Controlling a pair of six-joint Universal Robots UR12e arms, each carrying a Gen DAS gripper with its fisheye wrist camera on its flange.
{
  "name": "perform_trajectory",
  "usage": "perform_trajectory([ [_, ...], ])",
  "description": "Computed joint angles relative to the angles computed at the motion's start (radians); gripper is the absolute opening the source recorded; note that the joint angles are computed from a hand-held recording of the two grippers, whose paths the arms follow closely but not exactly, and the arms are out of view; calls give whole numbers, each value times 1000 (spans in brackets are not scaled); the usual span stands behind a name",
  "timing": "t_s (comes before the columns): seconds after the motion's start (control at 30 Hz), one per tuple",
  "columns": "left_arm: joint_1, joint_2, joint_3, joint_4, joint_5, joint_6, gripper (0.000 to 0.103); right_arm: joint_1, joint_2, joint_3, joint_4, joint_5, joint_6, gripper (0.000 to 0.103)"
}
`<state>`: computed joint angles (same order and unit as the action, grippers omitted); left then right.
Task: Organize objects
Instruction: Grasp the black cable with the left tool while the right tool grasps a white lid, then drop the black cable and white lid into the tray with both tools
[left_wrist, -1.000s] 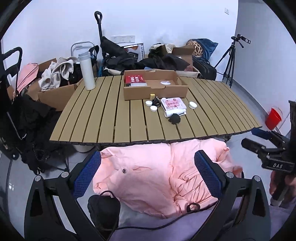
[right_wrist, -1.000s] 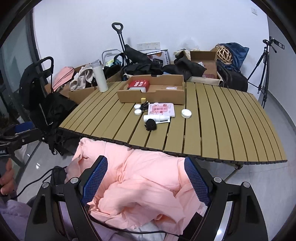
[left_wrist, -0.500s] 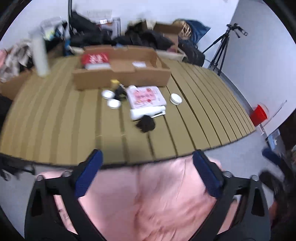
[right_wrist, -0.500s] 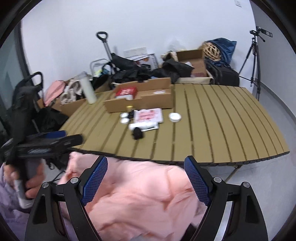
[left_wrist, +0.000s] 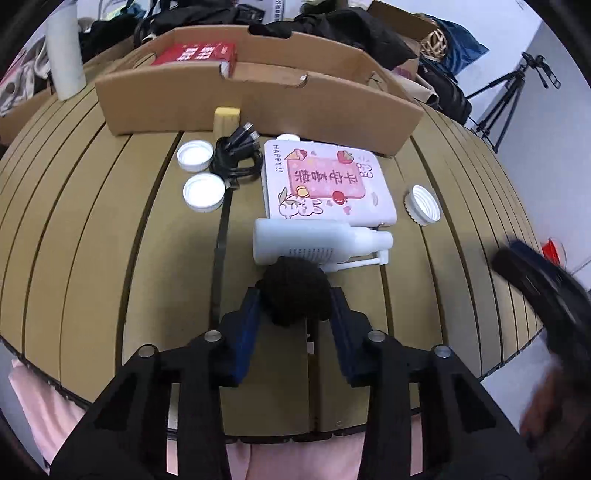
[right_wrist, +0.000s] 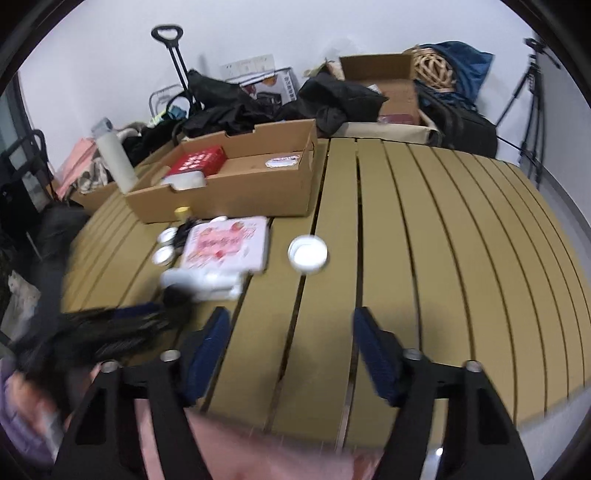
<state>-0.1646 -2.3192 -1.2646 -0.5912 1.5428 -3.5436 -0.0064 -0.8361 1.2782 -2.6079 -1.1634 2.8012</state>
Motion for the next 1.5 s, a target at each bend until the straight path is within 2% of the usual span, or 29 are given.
perform_trajectory([
  [0.1, 5, 10, -9, -9, -6, 4, 31, 22, 73, -96, 22, -14, -24, 65],
  [0.17, 11, 29, -30, 13, -23, 9, 31, 38, 110, -146, 41, -54, -33, 56],
  [0.23, 15, 45, -49, 38, -16, 11, 31, 43, 130, -175, 54, -70, -11, 52],
  [0.3, 20, 63, -69, 70, -6, 0, 31, 44, 147, -197, 57, -79, 20, 52],
  [0.33, 21, 70, -75, 85, 6, -2, 31, 43, 153, -205, 58, -83, 29, 52],
  [0.4, 19, 86, -90, 123, 46, 2, 31, 39, 160, -212, 64, -74, 38, 44],
  [0.5, 15, 116, -121, 183, 83, 16, 31, 36, 155, -203, 61, -77, 45, 44],
  [0.6, 6, 157, -152, 185, 128, 42, 31, 27, 110, -143, 23, -58, 57, 44],
  [0.7, -12, 199, -194, 178, 199, 83, 31, 10, 19, -24, -37, -13, 83, 44],
  [0.87, -16, 286, -308, 221, 172, 108, 31, -27, -173, 228, -131, 62, 52, 44],
  [1.07, -13, 333, -375, 235, 141, 96, 31, -54, -313, 417, -231, 93, 55, 44],
  [1.17, -5, 342, -386, 259, 102, 78, 31, -50, -332, 445, -253, 88, 50, 44],
  [1.33, 0, 342, -394, 278, 102, 77, 31, -36, -326, 435, -241, 87, 28, 44],
  [1.43, 14, 322, -367, 262, 78, 87, 31, -31, -304, 404, -210, 93, 20, 44],
  [1.5, 33, 303, -332, 253, 25, 104, 31, -24, -277, 357, -164, 87, 2, 44],
])
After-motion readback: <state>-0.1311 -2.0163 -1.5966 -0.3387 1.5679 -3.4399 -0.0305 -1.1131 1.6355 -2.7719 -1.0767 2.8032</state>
